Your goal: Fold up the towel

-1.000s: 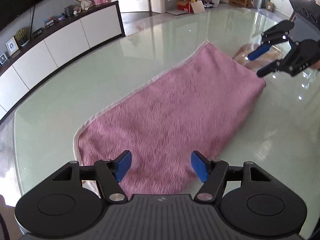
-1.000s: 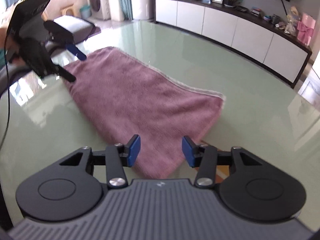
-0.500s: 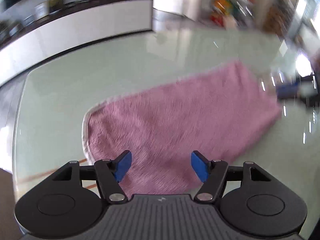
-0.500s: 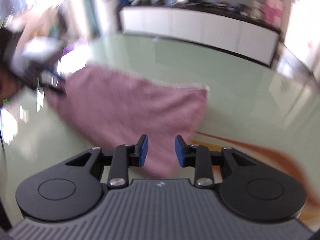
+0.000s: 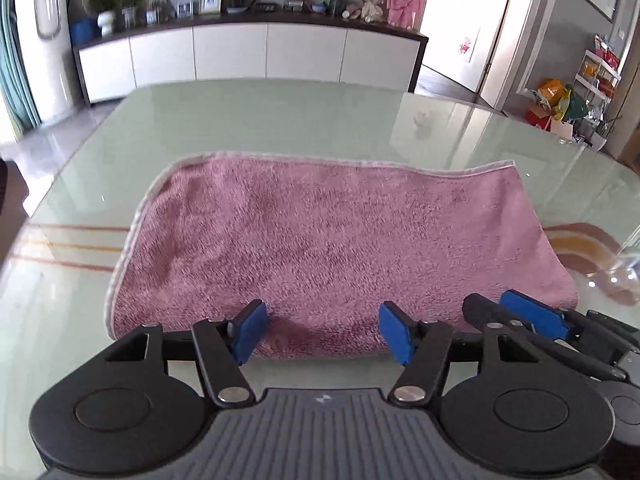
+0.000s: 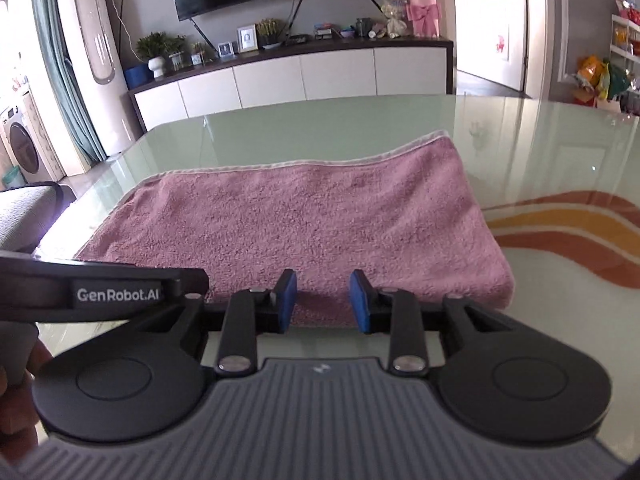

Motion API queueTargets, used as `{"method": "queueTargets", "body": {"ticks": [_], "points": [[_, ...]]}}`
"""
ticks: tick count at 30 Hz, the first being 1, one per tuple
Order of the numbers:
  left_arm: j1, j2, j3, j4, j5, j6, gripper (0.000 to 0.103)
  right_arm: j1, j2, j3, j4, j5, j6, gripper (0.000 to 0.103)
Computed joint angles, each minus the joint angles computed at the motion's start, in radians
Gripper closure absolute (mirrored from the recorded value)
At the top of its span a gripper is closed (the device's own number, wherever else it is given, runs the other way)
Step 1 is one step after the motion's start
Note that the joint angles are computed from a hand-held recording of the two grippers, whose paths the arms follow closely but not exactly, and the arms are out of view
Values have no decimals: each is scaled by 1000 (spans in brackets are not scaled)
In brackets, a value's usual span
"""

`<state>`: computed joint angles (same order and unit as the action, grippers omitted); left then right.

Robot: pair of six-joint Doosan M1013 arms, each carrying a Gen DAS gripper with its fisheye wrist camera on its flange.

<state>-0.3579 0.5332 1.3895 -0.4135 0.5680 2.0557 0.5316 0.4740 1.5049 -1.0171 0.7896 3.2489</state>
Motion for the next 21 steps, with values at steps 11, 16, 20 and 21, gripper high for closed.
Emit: {"method": "queueTargets", "body": {"ticks": [11, 16, 20, 21], "points": [[0, -29, 61, -19, -89, 64, 37, -1, -6, 8, 35, -19, -41, 72], [-5, -23, 56, 0, -90, 49, 36, -3, 6, -18, 60, 10, -80, 72], [-6, -21, 56, -7, -94, 63, 36, -1, 16, -34, 66, 35, -97, 72], [-4, -20, 56, -18, -94, 77, 36, -1, 18, -35, 66, 37, -99, 72]]}}
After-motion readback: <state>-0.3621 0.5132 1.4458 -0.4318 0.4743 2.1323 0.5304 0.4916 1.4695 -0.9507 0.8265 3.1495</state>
